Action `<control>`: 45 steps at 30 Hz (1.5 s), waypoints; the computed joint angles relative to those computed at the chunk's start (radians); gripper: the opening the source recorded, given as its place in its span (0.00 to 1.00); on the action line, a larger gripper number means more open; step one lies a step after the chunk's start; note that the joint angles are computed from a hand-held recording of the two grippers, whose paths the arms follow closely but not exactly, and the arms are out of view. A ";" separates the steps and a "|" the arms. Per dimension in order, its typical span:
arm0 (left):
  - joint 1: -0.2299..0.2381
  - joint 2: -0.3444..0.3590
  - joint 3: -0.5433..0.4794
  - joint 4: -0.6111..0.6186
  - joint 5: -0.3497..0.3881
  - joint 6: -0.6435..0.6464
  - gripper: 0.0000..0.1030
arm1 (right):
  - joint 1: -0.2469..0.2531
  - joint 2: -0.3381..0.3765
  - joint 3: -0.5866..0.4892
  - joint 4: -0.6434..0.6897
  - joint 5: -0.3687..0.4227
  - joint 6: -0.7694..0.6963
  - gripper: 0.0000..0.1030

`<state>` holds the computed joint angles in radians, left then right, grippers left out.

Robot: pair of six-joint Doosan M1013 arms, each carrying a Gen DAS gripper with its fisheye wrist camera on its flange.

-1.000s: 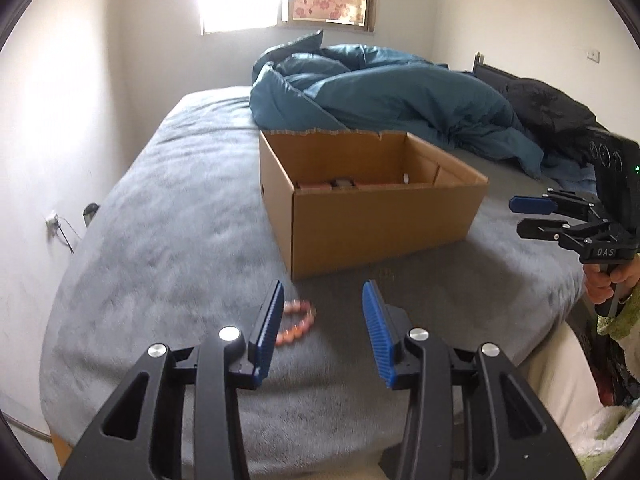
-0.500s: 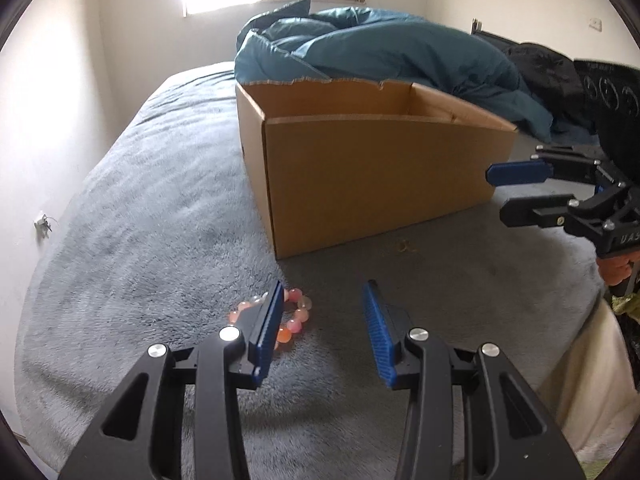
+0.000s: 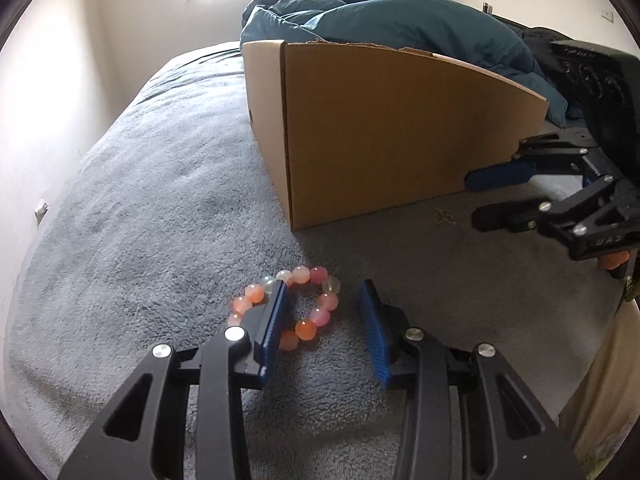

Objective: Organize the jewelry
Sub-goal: 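Move the left gripper to the pink beaded bracelet while the right approaches the butterfly charm, then close the left gripper on the pink beaded bracelet while the right grips the gold butterfly charm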

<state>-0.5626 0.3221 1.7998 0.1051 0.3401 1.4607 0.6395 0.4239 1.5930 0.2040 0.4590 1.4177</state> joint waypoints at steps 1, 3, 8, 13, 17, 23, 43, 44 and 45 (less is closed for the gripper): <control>0.002 0.001 -0.001 -0.007 -0.002 0.007 0.35 | -0.001 0.004 -0.003 0.002 0.006 -0.004 0.33; 0.005 0.006 -0.005 -0.025 -0.002 0.021 0.35 | -0.002 0.011 -0.010 0.003 0.015 -0.009 0.31; 0.006 0.010 -0.006 -0.035 -0.007 0.038 0.34 | -0.003 0.025 -0.024 -0.004 0.039 -0.014 0.28; 0.007 0.016 -0.010 -0.049 -0.009 0.055 0.33 | -0.006 0.033 -0.031 0.000 0.054 -0.022 0.27; 0.010 0.022 -0.016 -0.070 -0.009 0.076 0.32 | -0.008 0.039 -0.036 -0.001 0.057 -0.021 0.26; 0.017 0.025 -0.014 -0.117 -0.013 0.114 0.31 | -0.008 0.052 -0.050 -0.011 0.078 -0.015 0.25; 0.023 0.030 -0.021 -0.153 -0.006 0.148 0.31 | 0.015 0.049 -0.063 -0.070 0.116 0.054 0.14; 0.023 0.030 -0.020 -0.151 -0.007 0.147 0.31 | 0.013 0.046 -0.060 -0.068 0.119 0.054 0.14; 0.022 0.030 -0.020 -0.149 -0.007 0.145 0.31 | 0.009 0.041 -0.056 -0.065 0.121 0.050 0.14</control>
<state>-0.5402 0.3523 1.7797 -0.0439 0.3332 1.6058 0.6481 0.4654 1.5365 0.1393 0.5803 1.4674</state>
